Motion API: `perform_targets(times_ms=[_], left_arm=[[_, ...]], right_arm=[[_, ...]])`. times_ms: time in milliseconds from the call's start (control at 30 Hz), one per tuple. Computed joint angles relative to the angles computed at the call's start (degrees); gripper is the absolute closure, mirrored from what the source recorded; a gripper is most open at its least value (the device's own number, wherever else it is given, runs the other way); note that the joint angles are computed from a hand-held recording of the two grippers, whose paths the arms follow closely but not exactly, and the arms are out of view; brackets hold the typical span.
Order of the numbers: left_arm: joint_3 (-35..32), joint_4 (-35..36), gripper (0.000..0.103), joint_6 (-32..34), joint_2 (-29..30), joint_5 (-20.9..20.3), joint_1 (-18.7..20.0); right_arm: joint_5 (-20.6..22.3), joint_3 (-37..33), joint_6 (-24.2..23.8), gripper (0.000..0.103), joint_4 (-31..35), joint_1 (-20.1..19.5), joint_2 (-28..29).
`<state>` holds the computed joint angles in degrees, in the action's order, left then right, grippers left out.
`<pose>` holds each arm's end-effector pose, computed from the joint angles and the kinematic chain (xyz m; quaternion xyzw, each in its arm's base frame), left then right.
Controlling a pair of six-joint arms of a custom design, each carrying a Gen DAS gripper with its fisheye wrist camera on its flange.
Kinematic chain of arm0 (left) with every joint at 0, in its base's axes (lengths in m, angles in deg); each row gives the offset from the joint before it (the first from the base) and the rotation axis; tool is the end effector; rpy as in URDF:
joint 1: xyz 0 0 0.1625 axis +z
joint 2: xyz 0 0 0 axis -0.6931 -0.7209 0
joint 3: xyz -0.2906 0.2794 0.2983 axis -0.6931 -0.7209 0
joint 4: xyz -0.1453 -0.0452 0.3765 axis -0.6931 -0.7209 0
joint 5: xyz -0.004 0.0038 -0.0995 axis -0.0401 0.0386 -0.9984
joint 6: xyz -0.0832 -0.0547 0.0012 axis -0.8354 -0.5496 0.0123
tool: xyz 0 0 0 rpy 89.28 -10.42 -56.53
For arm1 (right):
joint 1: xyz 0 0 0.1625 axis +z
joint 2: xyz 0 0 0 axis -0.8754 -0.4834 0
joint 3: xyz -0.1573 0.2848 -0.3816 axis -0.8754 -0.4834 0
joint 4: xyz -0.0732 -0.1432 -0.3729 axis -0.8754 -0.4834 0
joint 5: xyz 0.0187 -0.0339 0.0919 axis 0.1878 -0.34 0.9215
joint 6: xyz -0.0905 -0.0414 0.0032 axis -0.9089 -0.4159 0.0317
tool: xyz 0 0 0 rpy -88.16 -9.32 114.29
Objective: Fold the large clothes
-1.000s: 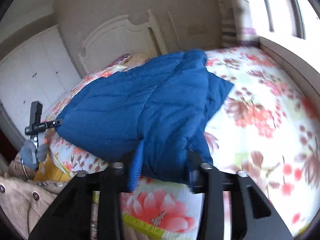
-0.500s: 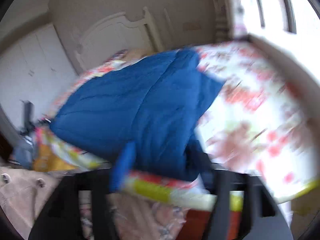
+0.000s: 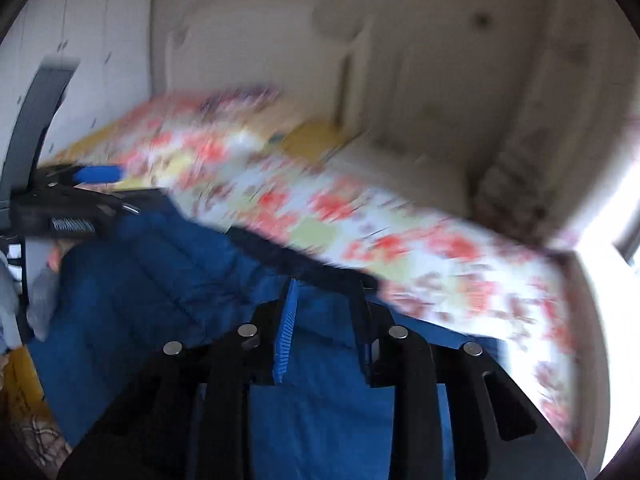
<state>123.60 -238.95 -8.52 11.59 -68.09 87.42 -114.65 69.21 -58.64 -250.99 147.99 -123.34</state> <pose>-0.4397 -0.6802 0.0056 0.3703 0.8695 -0.2360 0.2262 0.0565 -0.5198 0.3912 0.1892 -0.8339 0.3372 0.3938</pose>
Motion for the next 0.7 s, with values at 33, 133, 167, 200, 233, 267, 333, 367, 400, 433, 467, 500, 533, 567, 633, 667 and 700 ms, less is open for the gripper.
perform_targets(times_ms=[33,133,167,200,233,267,333,367,400,433,467,500,533,567,633,667,700], left_arm=[[-2.91,3.34,0.002,1.14,1.94,-0.66,0.36],[-6.94,7.08,0.002,3.84,6.95,2.12,1.02],[-9.33,11.35,0.002,2.38,8.67,1.54,2.08],[-10.51,13.23,0.002,0.77,9.09,0.65,2.66],[-10.78,12.7,0.002,0.36,9.2,0.13,2.93],[-11.15,12.64,0.002,0.34,9.38,-0.51,3.23],[-10.53,11.76,0.002,0.56,9.16,-1.52,3.64],[-10.53,11.4,0.002,0.6,9.13,-1.96,3.8],[-10.2,10.8,0.002,0.68,9.01,-2.32,3.93],[-10.14,10.47,0.002,0.78,9.07,-2.38,3.97],[-10.66,10.53,0.002,0.9,9.45,-2.22,3.94],[-10.46,10.29,0.002,1.09,9.37,-1.96,3.85],[-10.2,9.9,0.002,1.39,9.35,-1.72,3.8],[-9.92,9.71,0.002,1.36,9.25,-1.69,3.68],[-10.44,9.99,0.002,1.24,9.58,-1.68,3.58],[-10.3,9.87,0.002,1.26,9.51,-1.72,3.58],[-10.38,9.94,0.002,1.23,9.53,-1.69,3.59]], right_arm=[[-2.81,-1.84,-2.39,0.076,0.11,-0.21,2.98],[-4.73,-4.81,-2.74,0.075,3.36,-4.13,7.54],[-1.66,-5.01,-0.51,0.076,4.96,-5.12,6.6],[-0.21,-4.93,0.58,0.075,6.19,-5.72,5.66],[0.71,-5.03,0.87,0.075,6.75,-6.17,5.39],[1.6,-4.93,0.99,0.075,6.8,-6.64,5.16],[4.11,-4.88,2.21,0.075,7.63,-7.5,4.56],[4.46,-4.53,2.54,0.075,7.2,-7.45,4.66],[4.96,-4.35,2.71,0.075,7.06,-7.56,4.53],[5.1,-4.03,2.74,0.075,6.62,-7.53,4.42],[4.78,-3.53,2.68,0.075,5.72,-7.23,4.55],[4.4,-3.25,2.44,0.075,5.15,-6.91,4.57],[4.21,-3.34,3.03,0.075,5.94,-6.66,4.17],[3.45,-3.57,3.72,0.075,5.93,-6.24,4.09],[-0.41,-2.93,1.66,0.075,-0.89,-4.63,4.06],[-1.73,-2.76,0.28,0.072,-4.1,-4.41,4.05],[-2.56,-2.92,0.61,0.07,-4.9,-4.74,3.52]])
